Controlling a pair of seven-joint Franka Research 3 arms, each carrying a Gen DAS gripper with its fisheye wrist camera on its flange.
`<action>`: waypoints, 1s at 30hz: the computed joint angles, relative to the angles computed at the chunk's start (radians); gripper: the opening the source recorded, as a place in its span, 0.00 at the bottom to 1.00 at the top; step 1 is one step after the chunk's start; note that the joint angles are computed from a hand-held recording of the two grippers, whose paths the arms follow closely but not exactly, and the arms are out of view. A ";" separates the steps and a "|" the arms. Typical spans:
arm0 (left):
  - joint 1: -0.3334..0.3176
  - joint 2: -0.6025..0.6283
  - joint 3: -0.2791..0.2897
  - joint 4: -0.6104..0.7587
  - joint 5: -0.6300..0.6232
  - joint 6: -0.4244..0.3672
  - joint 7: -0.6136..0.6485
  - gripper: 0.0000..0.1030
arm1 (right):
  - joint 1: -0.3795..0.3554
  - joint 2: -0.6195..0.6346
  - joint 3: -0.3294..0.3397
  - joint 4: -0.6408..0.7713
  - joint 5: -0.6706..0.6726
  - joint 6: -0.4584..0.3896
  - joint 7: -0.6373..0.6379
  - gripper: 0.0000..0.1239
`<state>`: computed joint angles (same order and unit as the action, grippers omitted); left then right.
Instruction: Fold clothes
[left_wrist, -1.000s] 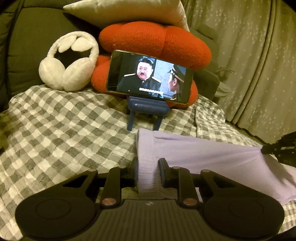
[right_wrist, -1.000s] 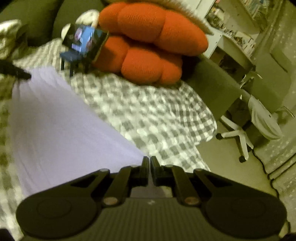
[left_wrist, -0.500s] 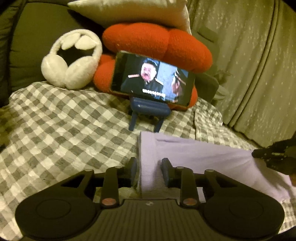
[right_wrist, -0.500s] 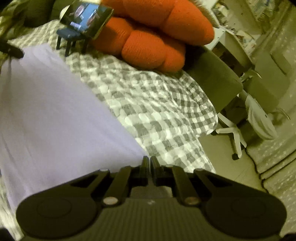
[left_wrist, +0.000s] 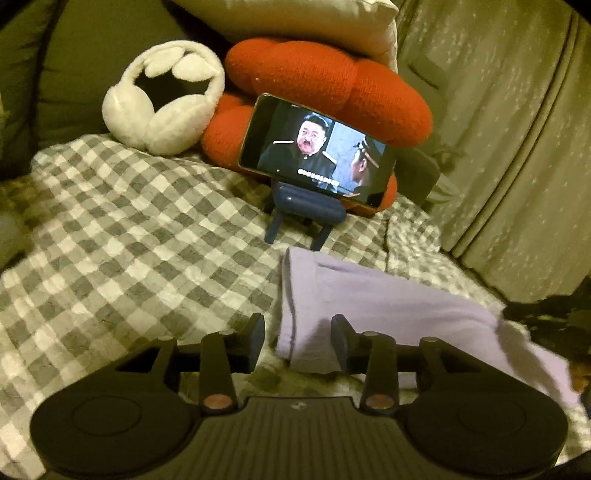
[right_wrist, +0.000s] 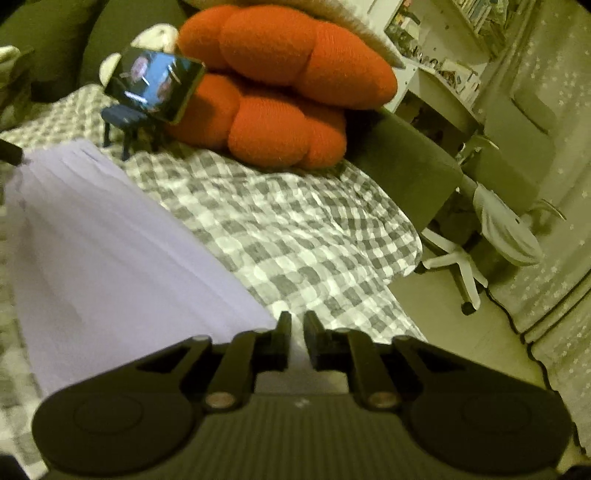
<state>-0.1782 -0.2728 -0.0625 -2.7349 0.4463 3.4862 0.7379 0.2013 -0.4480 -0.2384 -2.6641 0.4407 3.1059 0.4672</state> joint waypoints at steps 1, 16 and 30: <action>0.025 -0.009 -0.037 -0.002 -0.028 -0.016 0.014 0.37 | -0.007 -0.015 0.005 -0.007 -0.002 -0.009 0.002 0.09; 0.006 -0.168 -0.115 0.021 -0.141 -0.349 0.078 0.37 | -0.432 -0.199 0.334 -0.055 -0.227 -0.347 0.557 0.14; 0.032 -0.294 -0.250 0.130 -0.030 -0.661 0.057 0.37 | -0.359 -0.445 0.212 -0.146 -0.272 -0.602 0.790 0.17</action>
